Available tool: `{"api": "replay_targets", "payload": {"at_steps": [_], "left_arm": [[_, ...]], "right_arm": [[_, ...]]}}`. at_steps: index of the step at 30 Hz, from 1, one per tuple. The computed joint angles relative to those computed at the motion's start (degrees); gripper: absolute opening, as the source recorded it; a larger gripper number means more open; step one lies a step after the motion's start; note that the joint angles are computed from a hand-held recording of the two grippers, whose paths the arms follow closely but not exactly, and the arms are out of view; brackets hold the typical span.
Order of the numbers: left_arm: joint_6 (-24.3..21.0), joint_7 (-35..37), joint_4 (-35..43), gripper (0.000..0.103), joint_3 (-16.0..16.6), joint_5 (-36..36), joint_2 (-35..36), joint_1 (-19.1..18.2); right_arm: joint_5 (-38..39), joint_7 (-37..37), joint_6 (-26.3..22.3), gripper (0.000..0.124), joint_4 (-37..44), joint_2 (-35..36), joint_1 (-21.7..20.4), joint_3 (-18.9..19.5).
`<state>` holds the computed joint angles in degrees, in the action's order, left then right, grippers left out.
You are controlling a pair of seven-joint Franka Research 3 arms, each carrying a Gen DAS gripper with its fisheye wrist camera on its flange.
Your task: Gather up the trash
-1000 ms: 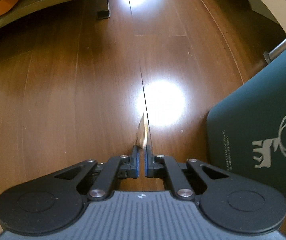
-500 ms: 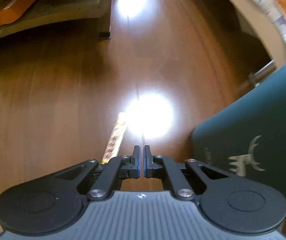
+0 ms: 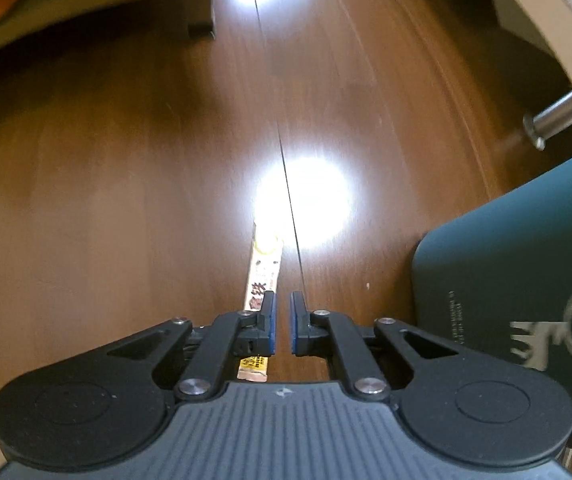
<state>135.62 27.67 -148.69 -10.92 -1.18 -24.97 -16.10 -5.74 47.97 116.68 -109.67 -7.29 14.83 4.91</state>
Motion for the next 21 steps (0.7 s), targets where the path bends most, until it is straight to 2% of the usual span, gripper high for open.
{"api": "replay_targets", "payload": {"at_steps": [2, 3, 4, 5, 6, 7, 17, 21], "left_arm": [[2.17, 1.83, -0.48, 0.010, 0.82, -1.43, 2.57, -0.59], [2.96, 2.92, -0.58, 0.018, 1.15, -2.07, 3.83, -0.74], [3.69, 3.52, -0.78, 0.031, 1.18, -2.53, 5.02, -0.73], [4.30, 4.62, -0.91, 0.038, 1.55, -2.75, 6.03, -0.43], [4.94, 5.22, -1.30, 0.056, 1.55, -2.74, 6.72, -0.12], [5.37, 4.62, -1.49, 0.068, 0.97, -1.94, 7.33, 0.43], [8.56, 3.93, -2.40, 0.067, -0.58, 1.73, 11.80, 1.85], [7.69, 1.32, -2.13, 0.055, -1.47, 3.83, 11.58, 1.99]], "right_arm": [[-0.75, 0.95, -0.36, 0.015, 0.31, 0.21, 0.01, 0.20], [-1.30, 1.52, -0.59, 0.015, 0.52, 0.38, 0.06, 0.35], [-1.69, 1.82, -0.70, 0.015, 0.59, 0.46, 0.11, 0.40], [-2.09, 2.12, -0.83, 0.015, 0.70, 0.55, 0.17, 0.46], [-2.44, 2.44, -1.03, 0.016, 0.85, 0.67, 0.24, 0.51], [-2.80, 2.78, -1.18, 0.016, 0.97, 0.77, 0.31, 0.56], [-4.30, 5.16, -2.25, 0.016, 1.75, 1.43, 0.76, 0.57], [-4.37, 5.39, -2.49, 0.016, 1.96, 1.56, 0.83, 0.49]]}}
